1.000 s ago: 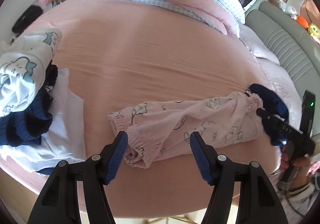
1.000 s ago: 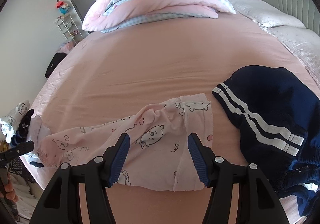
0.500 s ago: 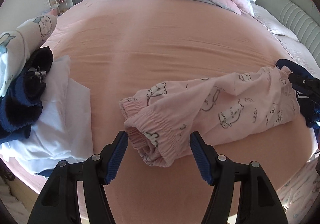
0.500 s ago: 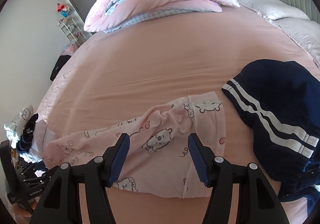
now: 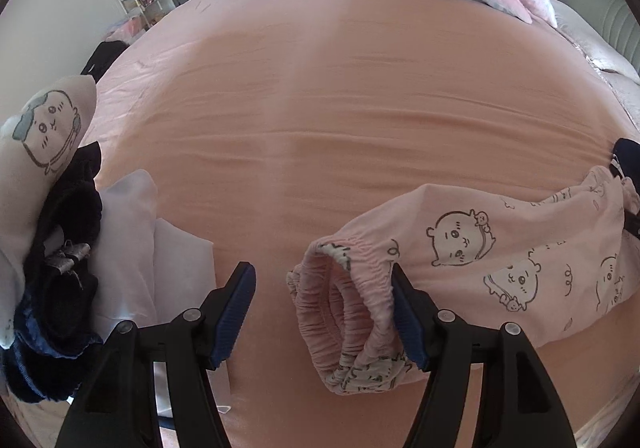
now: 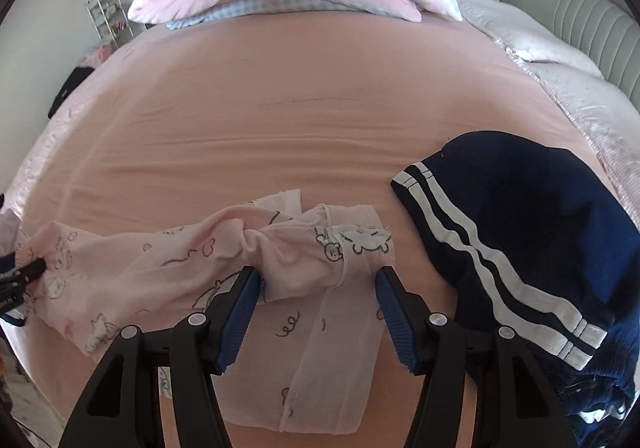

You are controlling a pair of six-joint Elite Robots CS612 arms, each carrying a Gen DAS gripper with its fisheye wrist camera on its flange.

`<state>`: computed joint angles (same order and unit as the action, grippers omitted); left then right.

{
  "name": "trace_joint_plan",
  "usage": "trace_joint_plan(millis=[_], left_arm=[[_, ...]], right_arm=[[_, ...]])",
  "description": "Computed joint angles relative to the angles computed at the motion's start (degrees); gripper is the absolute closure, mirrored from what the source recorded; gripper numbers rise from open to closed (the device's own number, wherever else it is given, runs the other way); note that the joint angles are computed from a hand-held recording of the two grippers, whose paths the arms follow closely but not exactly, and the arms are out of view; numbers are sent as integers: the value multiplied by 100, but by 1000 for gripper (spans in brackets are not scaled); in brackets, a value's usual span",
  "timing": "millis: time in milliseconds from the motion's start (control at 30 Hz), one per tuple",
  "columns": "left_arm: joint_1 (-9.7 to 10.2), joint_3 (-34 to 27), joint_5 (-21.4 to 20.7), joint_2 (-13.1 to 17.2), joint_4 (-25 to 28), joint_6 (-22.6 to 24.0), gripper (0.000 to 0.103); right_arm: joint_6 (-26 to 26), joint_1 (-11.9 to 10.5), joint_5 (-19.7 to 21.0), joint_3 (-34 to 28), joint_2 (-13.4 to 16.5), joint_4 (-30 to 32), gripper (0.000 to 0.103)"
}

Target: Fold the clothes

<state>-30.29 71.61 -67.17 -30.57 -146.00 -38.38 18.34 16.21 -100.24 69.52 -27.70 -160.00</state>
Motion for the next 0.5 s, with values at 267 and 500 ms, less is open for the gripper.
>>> trace_joint_plan(millis=[267, 500], left_arm=[[69, 133, -307, -71, -107, -141, 38], [17, 612, -464, -315, -1065, 249, 32]], right_arm=[[578, -115, 368, 164, -90, 58, 41], [555, -164, 981, 760, -335, -1099, 39]])
